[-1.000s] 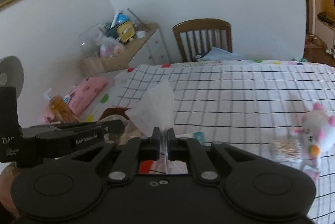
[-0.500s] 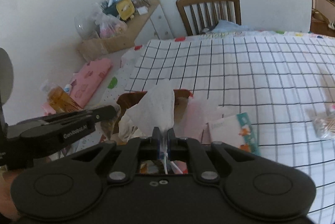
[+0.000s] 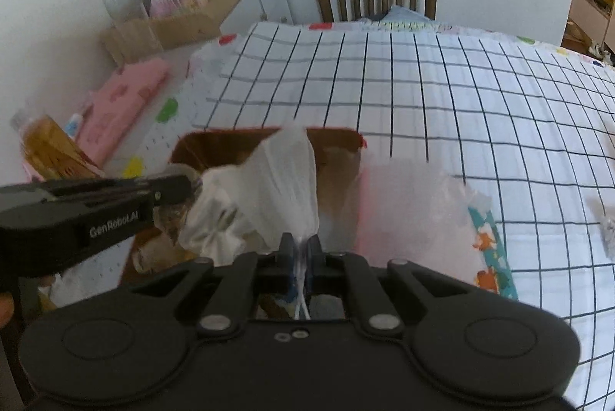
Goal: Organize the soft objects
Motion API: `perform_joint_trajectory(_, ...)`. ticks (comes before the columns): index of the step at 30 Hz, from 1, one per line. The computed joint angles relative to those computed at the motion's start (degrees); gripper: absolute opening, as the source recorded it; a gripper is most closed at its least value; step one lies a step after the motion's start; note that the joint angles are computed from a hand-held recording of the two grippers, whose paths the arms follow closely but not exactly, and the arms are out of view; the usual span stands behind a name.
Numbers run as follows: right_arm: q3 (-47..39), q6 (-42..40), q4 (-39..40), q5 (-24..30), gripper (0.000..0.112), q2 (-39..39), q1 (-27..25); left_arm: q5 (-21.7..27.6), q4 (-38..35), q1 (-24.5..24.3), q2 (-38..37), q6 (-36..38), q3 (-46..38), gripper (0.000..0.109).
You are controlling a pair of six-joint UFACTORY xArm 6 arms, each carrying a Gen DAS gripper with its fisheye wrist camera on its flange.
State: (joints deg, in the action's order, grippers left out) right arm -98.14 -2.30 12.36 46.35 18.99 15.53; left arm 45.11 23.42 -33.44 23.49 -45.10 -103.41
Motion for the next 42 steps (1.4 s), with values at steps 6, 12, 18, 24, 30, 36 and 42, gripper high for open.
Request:
perform_joint_trajectory(6, -1.2, 0.7, -1.3, 1.6, 0.006, 1.0, 0.1, -0.7, -2.0, 0.3, 1.0, 1.3, 0.3, 0.008)
perform_joint_trajectory(12, -1.8, 0.7, -1.4, 2.7, 0.008, 1.4, 0.1, -1.0, -2.7, 0.2, 1.7, 2.7, -0.2, 0.008)
perform_joint_trajectory(18, -2.4, -0.2, -0.1, 4.2, 0.017, 1.2, -0.1, -2.1, -4.0, 0.3, 1.3, 3.1, 0.4, 0.008)
perform_joint_trajectory(24, -0.3, -1.4, 0.7, 3.8, 0.023, -0.9, -0.3, -3.2, -4.4, 0.2, 0.2, 2.4, 2.0, 0.009)
perform_joint_trajectory(30, 2.1, -3.2, 2.0, 2.7, 0.029, -3.2, -0.5, -2.8, -4.0, -0.2, -0.9, 1.5, 2.9, 0.010)
perform_joint_trajectory(36, 4.7, -6.1, 3.9, 1.3, 0.035, -5.8, -0.7, -1.7, -3.2, -1.0, -1.9, 0.8, 3.7, 0.011)
perform_joint_trajectory(42, 7.7, -8.6, 6.5, -0.4, 0.047, -8.5, -1.1, -1.6, -2.3, -1.5, -3.4, -0.4, 5.3, 0.011)
